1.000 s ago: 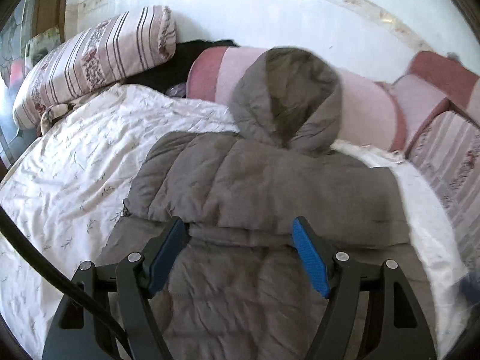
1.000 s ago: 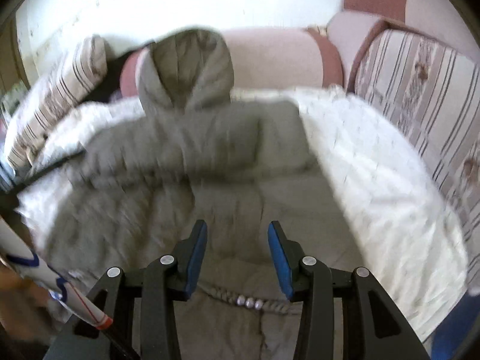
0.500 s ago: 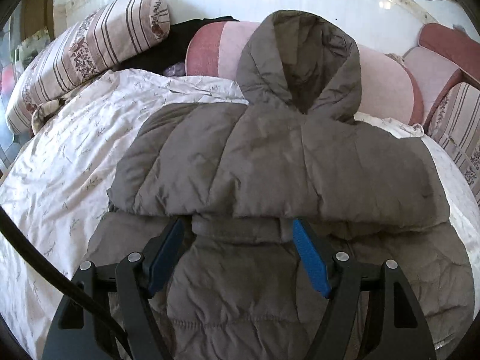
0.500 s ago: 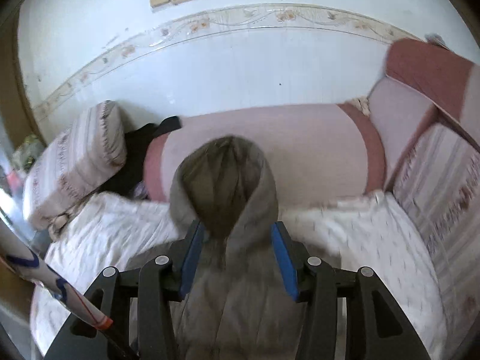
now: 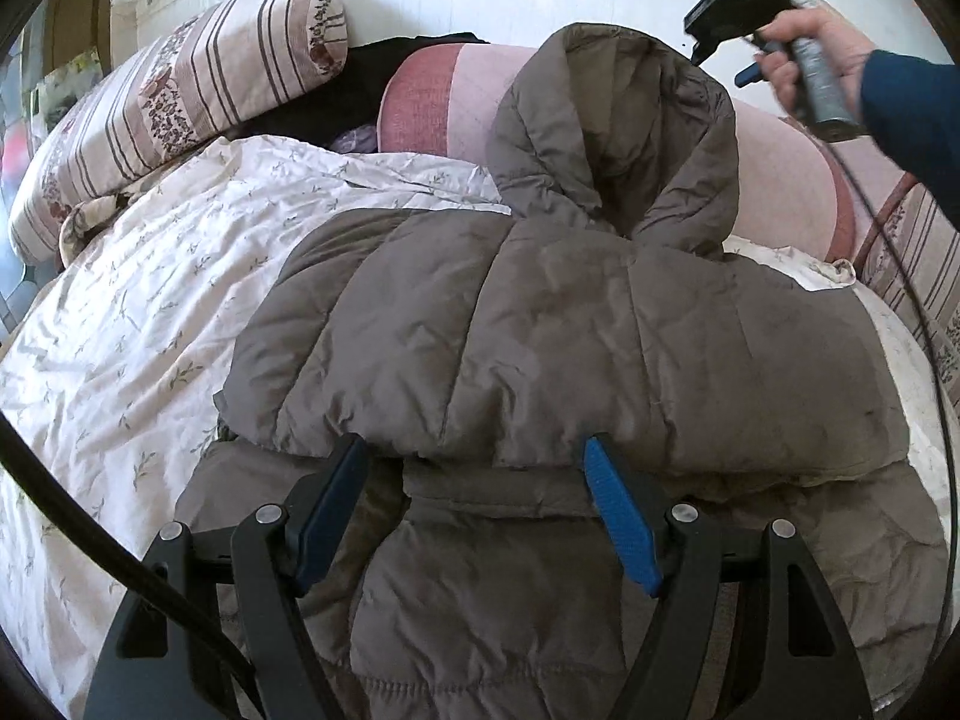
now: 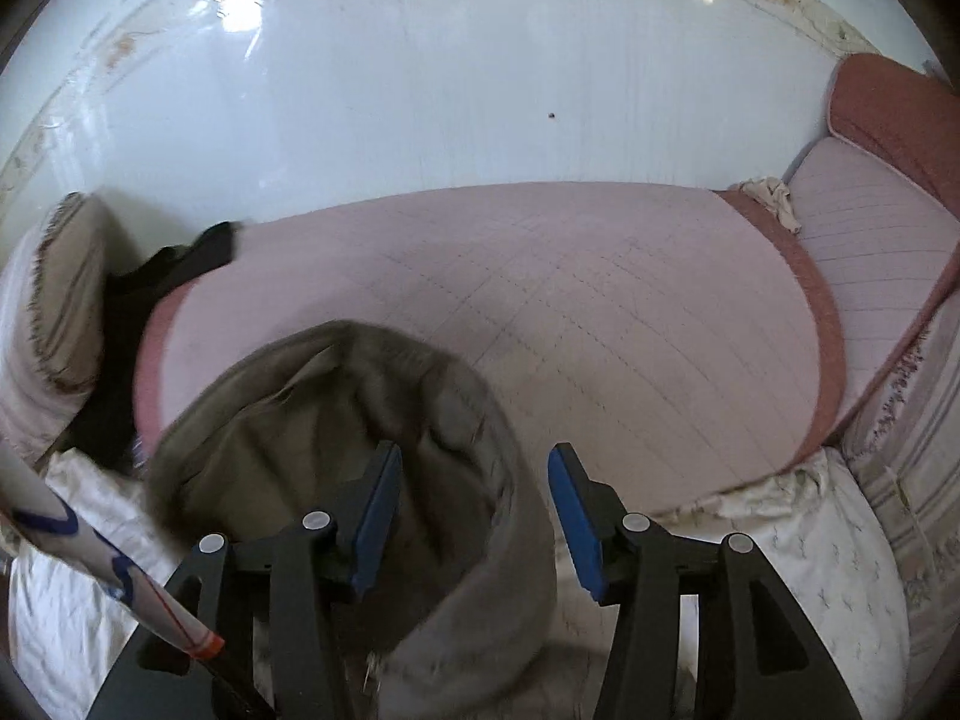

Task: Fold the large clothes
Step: 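Lift the held hem and fold it up toward the hood with the right tool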

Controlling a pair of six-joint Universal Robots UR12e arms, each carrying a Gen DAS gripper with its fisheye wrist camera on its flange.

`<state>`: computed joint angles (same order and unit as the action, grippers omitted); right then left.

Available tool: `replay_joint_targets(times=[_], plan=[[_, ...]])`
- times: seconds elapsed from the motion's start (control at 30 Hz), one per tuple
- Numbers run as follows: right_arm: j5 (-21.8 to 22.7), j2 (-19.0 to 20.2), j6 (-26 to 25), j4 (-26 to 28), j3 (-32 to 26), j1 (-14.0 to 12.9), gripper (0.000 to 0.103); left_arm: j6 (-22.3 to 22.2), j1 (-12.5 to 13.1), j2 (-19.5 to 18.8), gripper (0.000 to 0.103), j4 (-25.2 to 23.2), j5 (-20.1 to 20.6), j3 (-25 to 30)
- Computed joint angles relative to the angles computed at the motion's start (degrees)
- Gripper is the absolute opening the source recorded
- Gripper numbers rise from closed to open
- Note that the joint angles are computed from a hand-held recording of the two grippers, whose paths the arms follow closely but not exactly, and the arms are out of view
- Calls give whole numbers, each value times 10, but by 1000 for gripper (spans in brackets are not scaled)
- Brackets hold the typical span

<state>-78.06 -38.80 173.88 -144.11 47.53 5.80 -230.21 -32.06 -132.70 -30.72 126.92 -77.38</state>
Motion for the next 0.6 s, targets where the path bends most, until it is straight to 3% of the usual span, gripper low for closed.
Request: replay_joint_targets(times=[0.1,0.17,0.2,0.23,0.3,0.43,0.6], plan=[[-25,30,15,0,-36,4,55,3,0,-5,74,-9,3,6],[-12,42,18,14,-50,2,53,3,0,-6,74,-12,4,8],[-10,44,12,17,-50,2,25,3,0,-6,74,-12,4,8],[-9,43,5,21,-46,1,6,3,0,-6,74,-11,4,8],[-15,26,-1,-20,-7,-1,6,2,1,-5,74,-7,0,6],[47,-35,15,-117,105,-21,5,-8,3,2,74,5,-9,-5],[136,-132,-3,-206,267,-55,5,-40,8,23,74,39,1,-35]])
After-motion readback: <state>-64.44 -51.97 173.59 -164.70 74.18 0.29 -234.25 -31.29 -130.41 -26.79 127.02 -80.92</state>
